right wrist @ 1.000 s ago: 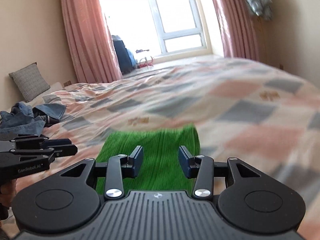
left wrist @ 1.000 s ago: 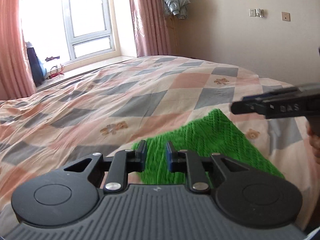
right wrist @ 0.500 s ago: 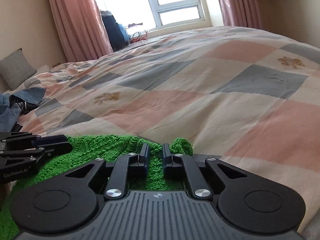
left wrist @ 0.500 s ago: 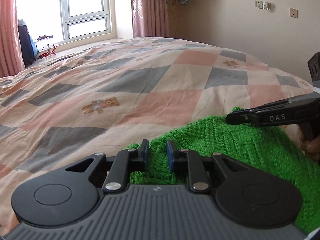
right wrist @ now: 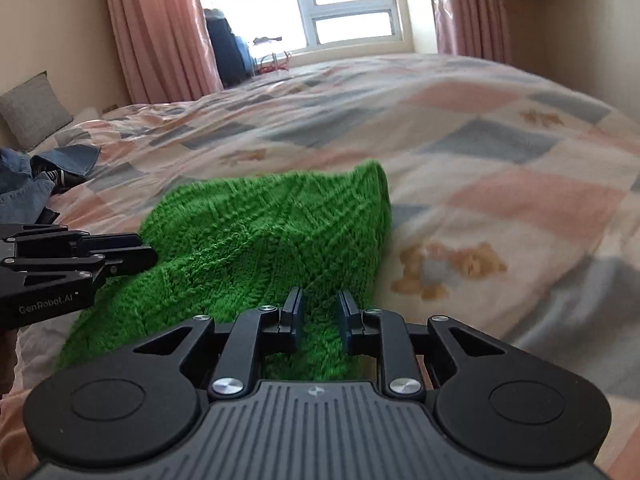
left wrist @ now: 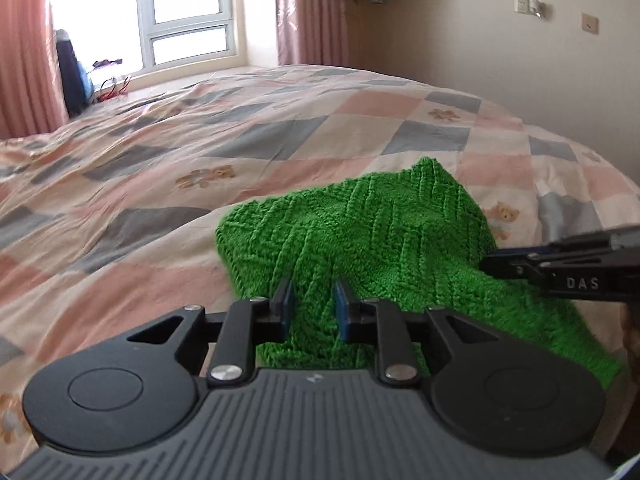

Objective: Fold clothes
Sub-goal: 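Move both grippers to the folded sweater's edge, then open both grippers and pull back from the folded green sweater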

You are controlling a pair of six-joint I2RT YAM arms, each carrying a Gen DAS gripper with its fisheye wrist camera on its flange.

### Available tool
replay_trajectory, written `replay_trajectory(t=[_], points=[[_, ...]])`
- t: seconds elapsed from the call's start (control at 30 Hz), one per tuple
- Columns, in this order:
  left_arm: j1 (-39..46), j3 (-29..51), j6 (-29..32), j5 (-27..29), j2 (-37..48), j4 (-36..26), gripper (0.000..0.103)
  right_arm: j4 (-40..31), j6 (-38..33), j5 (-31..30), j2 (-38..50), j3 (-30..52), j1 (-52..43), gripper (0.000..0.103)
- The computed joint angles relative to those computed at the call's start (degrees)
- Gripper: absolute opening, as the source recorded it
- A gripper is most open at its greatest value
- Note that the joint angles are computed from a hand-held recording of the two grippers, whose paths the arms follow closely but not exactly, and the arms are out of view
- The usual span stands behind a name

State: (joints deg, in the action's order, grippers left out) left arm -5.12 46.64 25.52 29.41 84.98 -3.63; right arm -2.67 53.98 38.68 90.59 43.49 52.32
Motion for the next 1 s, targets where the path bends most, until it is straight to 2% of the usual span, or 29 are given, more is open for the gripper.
replay_trajectory(t=[0.17, 0.27, 0.4, 0.5, 0.63, 0.67, 0.77, 0.83, 0.9, 0.93, 1.0], points=[[4.07, -4.67, 2.73, 4.18, -12.83, -8.22, 0.019, -9.31, 8.95, 7.63, -7.55, -0.13, 9.08, 0.024], [6.14, -9.67, 8.58, 7.47, -19.69, -13.9, 0.019, -14.62, 16.7, 12.77, -7.05, 1.45, 17.75, 0.025], [4.4, -15.66, 9.54, 1.36, -21.94, -14.81, 0.019, -24.88, 26.82, 11.61, 0.96, 6.83, 23.11, 0.025], [7.58, -13.35, 8.1, 3.99, -23.49, -21.31, 0.019, -27.21, 30.28, 11.27, 0.89, 7.19, 24.39, 0.026], [9.27, -12.11, 7.56, 1.01, -28.22, -26.83, 0.019, -34.9, 36.49, 11.32, 0.97, 10.44, 26.61, 0.034], [9.73, -11.97, 7.73, 0.33, -29.76, -28.39, 0.023, -36.4, 38.97, 11.62, 1.24, 11.13, 27.66, 0.035], [11.02, -11.33, 8.54, -1.34, -33.66, -33.32, 0.032, -41.43, 44.93, 12.03, 2.9, 14.78, 30.3, 0.055], [11.86, -10.81, 9.0, -2.33, -35.85, -36.25, 0.035, -44.5, 47.29, 12.29, 4.16, 17.54, 31.77, 0.074], [12.73, -10.22, 9.46, -3.07, -37.64, -38.58, 0.041, -48.61, 49.87, 13.08, 5.65, 20.72, 33.21, 0.081], [13.4, -9.91, 9.78, -3.04, -38.45, -39.61, 0.042, -50.36, 50.92, 13.53, 6.1, 22.02, 33.82, 0.088], [16.27, -9.14, 11.9, -1.26, -39.62, -41.82, 0.045, -53.81, 53.29, 14.32, 6.87, 24.48, 34.93, 0.095]])
